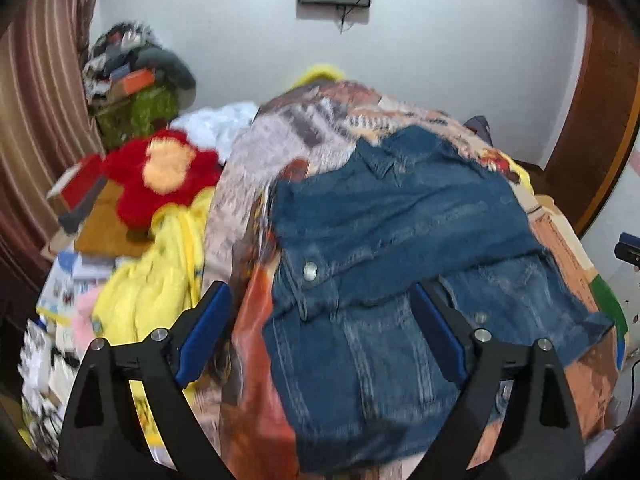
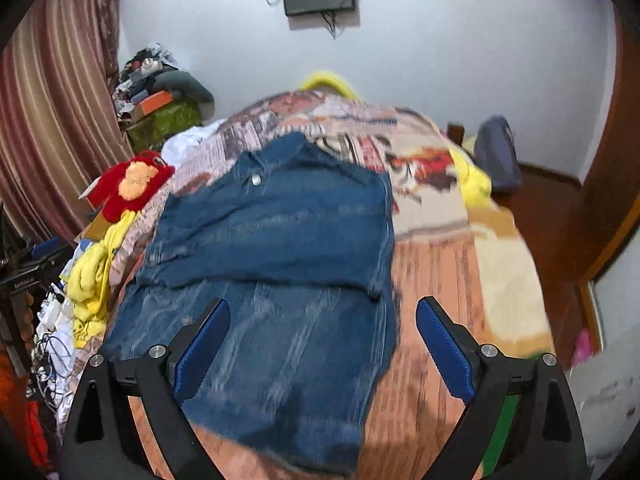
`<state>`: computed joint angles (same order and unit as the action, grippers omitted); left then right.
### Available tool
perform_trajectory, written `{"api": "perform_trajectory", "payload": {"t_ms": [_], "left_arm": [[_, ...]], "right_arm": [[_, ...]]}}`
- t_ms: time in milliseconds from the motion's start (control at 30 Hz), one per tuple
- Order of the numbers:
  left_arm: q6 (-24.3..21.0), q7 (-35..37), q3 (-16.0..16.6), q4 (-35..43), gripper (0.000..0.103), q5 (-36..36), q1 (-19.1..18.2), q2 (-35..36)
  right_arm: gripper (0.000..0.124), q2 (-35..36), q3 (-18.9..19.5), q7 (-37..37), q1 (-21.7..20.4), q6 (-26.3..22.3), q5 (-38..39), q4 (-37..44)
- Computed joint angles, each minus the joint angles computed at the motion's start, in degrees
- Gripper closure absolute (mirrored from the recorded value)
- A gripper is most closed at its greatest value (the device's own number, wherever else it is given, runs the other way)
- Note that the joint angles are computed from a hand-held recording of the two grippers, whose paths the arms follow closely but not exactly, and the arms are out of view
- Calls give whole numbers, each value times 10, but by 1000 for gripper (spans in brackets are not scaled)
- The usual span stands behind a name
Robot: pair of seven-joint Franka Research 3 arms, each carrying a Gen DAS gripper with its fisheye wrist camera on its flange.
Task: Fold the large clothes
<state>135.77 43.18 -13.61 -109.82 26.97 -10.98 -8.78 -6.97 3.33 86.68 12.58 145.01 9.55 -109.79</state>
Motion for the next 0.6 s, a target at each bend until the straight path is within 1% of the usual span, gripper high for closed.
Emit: {"api": "perform_trajectory", "payload": {"t_ms": [100,200,233,400,467,533,600], "left_arm": [[12,-2,7,-53,12,-43,-4,-28],[6,-7,12,-96,12,-81,-5,-49],[10,-9,15,-111,12,-94,-6,-57],[36,-4,36,-182,12,-202,-18,-82],[54,6,44,-208,12,-249,-28,-87],[70,21,52,-225,14,-295,-39,-87],[87,50,63,-240,21,-354,-55,-85]], "right_arm": [[31,-19,-4,1,-2,-15,11,-29],[31,-35,-9,6,-6,-27,30,-58],[31,-35,-11,5,-7,-31,38,-62],[31,-37,-26,10,-9,-70,115,-91],[32,-34,-30,5,-8,-84,148,-98],[36,-33,-32,-2,-9,-92,171,-103],[41,-32,-30,-4,-10,-92,180,-110]]}}
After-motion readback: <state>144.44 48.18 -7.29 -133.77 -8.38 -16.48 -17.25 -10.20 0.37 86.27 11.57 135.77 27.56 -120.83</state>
